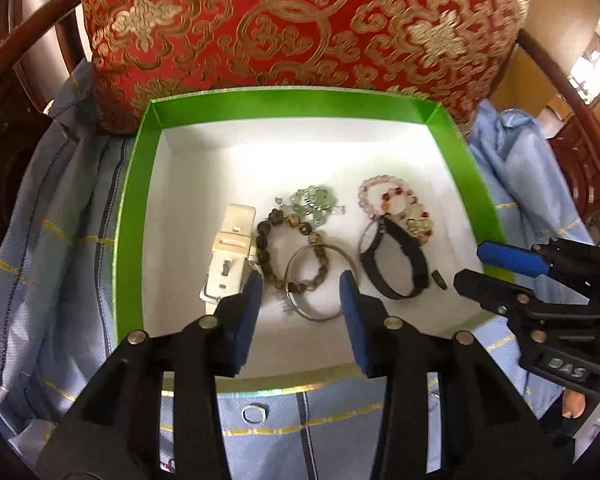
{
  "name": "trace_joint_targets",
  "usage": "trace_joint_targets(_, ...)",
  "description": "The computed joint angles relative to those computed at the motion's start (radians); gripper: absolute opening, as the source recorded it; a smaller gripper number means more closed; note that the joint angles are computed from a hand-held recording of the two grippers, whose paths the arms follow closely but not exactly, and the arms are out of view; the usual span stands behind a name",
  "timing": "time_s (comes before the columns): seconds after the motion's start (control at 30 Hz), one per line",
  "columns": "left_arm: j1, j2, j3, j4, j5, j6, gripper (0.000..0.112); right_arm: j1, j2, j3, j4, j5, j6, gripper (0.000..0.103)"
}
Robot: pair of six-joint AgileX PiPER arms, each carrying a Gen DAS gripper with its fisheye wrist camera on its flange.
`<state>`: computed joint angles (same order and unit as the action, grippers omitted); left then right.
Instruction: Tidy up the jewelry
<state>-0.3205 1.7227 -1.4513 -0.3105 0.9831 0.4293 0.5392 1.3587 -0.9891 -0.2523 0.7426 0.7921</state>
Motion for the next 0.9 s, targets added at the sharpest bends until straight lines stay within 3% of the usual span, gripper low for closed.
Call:
trace_joint_targets(0.13,0.065,-0.089,0.049,-0.123,0.088,0.150,0.040,0.071,-0.123,0.044,0.129,0.002,-0.106,0.039)
trace_joint_targets(0.27,0.090,-0.176,0.158,-0.127,0.133,0.249,0.041,0.203,-0.043,0.051,0.123,0.088,-0.116,0.039)
trace_joint_targets(0.37,0.045,-0.153,0.191,-0.020,0.101,0.173,0.046,0.222,0.077,0.039,0.136,0.135,-0.120,0.039)
trace_joint_targets(0.47,0.031,-0.101,0.187,0.081,0.101,0.078,0.054,0.219,0.116,0.034,0.168,0.143,-0.151,0.039)
trace_joint_targets(0.7,0.048,-0.020,0.147,0.140,0.134,-0.001,0.054,0.249,0.194,0.004,0.126,0.162,-0.096,0.039)
trace_joint_targets(0.9,0.028,-0.001,0.159,0.179,0.114,-0.019,0.054,0.263,0.210,-0.005,0.108,0.158,-0.074,0.039)
